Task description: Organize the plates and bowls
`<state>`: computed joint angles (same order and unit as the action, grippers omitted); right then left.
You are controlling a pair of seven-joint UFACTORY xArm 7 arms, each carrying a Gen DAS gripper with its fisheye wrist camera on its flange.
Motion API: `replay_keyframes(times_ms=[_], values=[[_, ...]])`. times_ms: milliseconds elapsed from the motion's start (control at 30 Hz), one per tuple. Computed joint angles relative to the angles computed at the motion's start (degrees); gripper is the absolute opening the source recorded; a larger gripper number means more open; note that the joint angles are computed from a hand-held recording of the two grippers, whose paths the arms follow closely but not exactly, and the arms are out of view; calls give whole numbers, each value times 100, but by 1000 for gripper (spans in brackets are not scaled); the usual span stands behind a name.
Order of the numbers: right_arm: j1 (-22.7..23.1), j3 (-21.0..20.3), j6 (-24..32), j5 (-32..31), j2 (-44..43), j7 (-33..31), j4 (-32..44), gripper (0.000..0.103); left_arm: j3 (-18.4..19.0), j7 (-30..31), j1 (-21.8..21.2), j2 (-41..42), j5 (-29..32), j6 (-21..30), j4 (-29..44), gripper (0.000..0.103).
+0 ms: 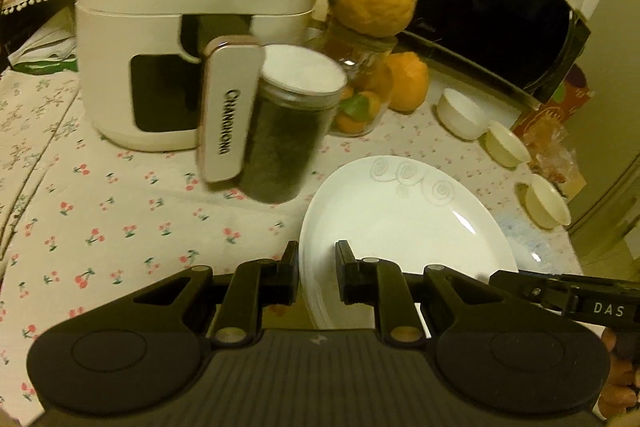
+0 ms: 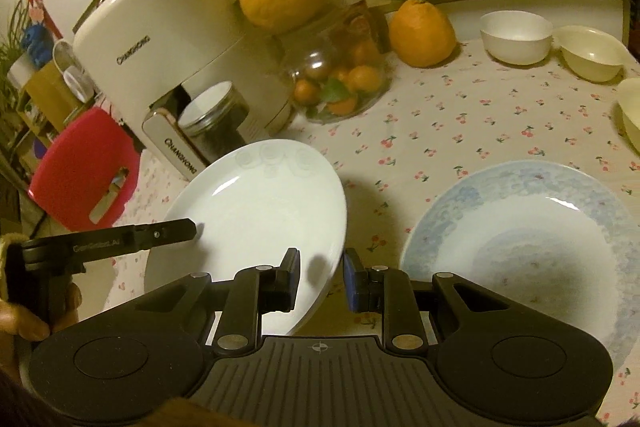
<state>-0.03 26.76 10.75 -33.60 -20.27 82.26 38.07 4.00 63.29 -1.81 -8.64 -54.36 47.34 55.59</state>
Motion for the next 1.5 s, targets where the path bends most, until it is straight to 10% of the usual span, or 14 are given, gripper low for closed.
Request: replay_keyframes(times_ms=[1500], values=[[410, -1197, 1032, 2619, -2788, -1999, -1994, 23, -495, -371, -1306, -602, 352, -546, -649, 16]])
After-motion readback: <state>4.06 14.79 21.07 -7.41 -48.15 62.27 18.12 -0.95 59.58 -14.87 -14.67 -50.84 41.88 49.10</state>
